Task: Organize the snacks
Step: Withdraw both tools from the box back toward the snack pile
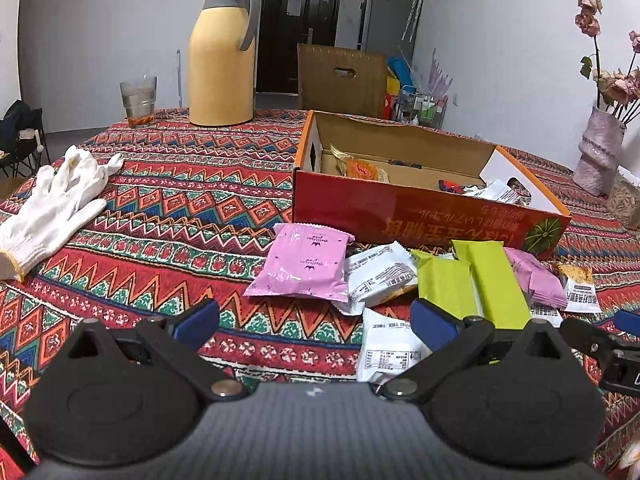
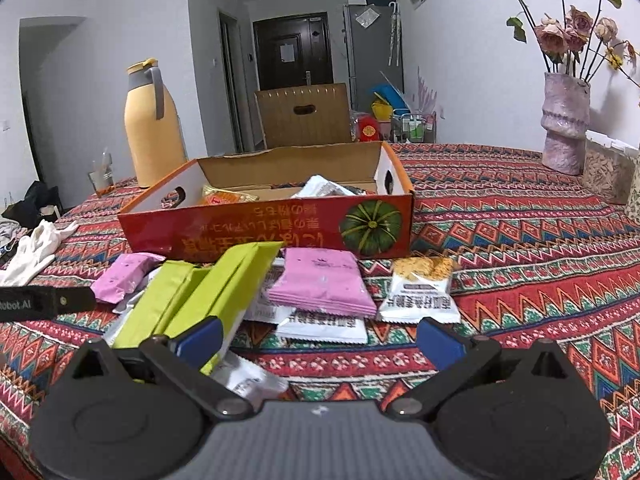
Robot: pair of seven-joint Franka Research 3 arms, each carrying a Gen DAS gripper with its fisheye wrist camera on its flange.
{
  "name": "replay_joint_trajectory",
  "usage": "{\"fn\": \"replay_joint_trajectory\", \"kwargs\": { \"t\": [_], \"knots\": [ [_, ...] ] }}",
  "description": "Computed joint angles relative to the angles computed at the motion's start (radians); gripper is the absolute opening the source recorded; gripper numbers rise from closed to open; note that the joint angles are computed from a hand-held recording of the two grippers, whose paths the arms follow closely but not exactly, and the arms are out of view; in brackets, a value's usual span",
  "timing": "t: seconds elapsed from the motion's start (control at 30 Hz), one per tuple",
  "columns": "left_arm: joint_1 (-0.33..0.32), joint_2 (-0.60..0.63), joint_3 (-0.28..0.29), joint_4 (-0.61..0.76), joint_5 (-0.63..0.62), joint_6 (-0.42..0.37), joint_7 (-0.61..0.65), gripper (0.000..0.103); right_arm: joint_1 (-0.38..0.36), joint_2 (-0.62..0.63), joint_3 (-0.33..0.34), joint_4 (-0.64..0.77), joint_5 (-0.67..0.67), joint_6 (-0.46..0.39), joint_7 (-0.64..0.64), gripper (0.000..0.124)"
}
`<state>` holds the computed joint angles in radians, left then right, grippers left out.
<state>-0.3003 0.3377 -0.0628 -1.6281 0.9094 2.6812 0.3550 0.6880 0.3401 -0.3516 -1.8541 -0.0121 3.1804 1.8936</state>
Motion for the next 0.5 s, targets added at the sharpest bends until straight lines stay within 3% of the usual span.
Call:
{"fn": "replay_joint_trajectory", "kwargs": {
  "t": [0.13,0.23,0.3,0.4,0.5],
  "knots": [
    [0.002,-0.008,0.003,-0.011,0.006,0.008,-0.012,0.103,-0.029,0.015,0.044,0.030,0.014,0.013,-0.031,0.100],
    [0.007,-0.013,0.003,-0.018,0.008,0.014,-0.020,0.103,-0.116,0.036,0.159,0.085,0.051,-0.012,-0.095,0.088],
    [0.010,-0.016,0.004,-0.024,0.009,0.020,-0.025,0.103,-0.141,0.057,0.199,0.129,0.067,-0.041,-0.119,0.084],
    [0.017,-0.023,0.005,-0.035,0.009,0.028,-0.031,0.103,-0.147,0.097,0.216,0.200,0.064,-0.093,-0.135,0.075],
    [0.025,-0.028,0.004,-0.045,0.007,0.037,-0.037,0.103,-0.131,0.140,0.201,0.275,0.040,-0.169,-0.106,0.059]
  ]
}}
